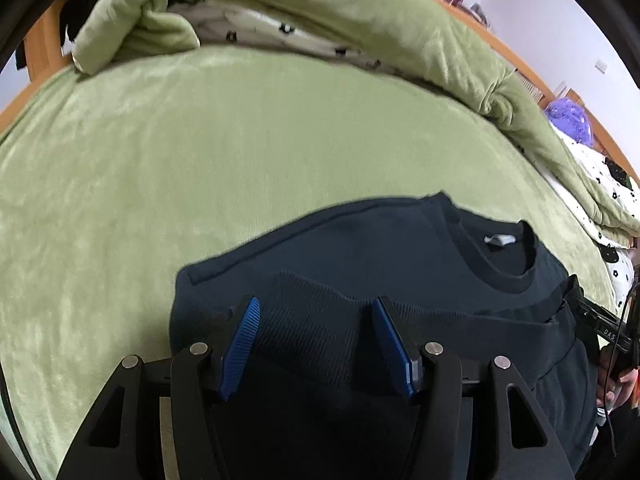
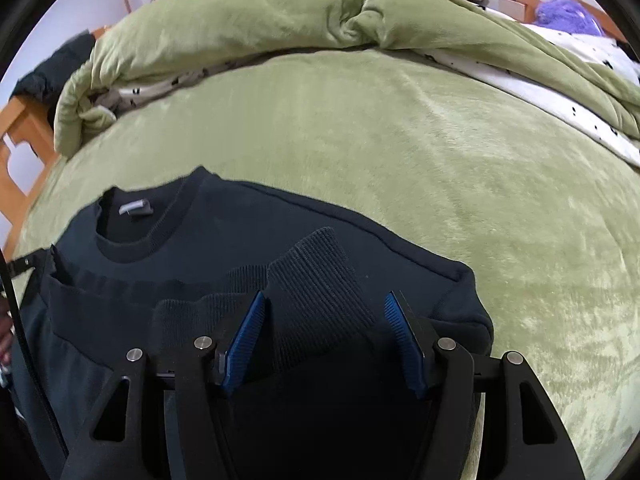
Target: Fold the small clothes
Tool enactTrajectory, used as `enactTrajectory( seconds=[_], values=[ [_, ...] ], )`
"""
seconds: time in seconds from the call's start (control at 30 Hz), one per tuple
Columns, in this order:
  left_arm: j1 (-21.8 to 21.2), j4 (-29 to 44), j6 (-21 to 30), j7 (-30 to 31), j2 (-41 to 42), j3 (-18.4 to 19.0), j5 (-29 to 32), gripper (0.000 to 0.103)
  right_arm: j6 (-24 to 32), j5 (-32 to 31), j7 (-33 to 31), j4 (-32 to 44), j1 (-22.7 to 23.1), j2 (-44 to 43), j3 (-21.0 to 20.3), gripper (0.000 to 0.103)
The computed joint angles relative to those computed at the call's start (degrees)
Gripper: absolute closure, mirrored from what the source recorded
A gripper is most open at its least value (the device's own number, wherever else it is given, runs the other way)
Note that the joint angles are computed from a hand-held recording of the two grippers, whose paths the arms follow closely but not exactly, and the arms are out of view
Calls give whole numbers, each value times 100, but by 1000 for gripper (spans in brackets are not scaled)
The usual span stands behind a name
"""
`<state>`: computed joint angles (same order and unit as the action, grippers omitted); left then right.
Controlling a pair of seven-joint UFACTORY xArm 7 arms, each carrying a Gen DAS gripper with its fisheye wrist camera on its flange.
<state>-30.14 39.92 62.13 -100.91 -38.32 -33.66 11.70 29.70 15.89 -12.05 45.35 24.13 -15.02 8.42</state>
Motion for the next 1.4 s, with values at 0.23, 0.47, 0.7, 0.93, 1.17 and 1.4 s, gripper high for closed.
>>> enactTrajectory(
  seconds=[0.23,0.47,0.7,0.93,1.17,1.4],
  values=[
    [-52,290,327,65,320,-168,104,65,143,303,-243,68,82,28,-134,66],
    [-53,409,809,-384,-106,-505,661,97,-395,728,-718,-212,346,-471,-189,86],
    [252,327,1052,-620,-652,-722,722,97,-794,1373,-905,63,601,-542,-380,87],
    [341,268,948,-383,-173,-626,548,97,-543,-603,856,398,-262,431,404,87],
    [108,169,814,-372,101,-347,543,92,-661,-1811,1788,337,-333,611,486,75],
    [66,273,926,-558,40,-379,530,61,-746,-2698,2522,160,-410,135,603,64]
  ],
)
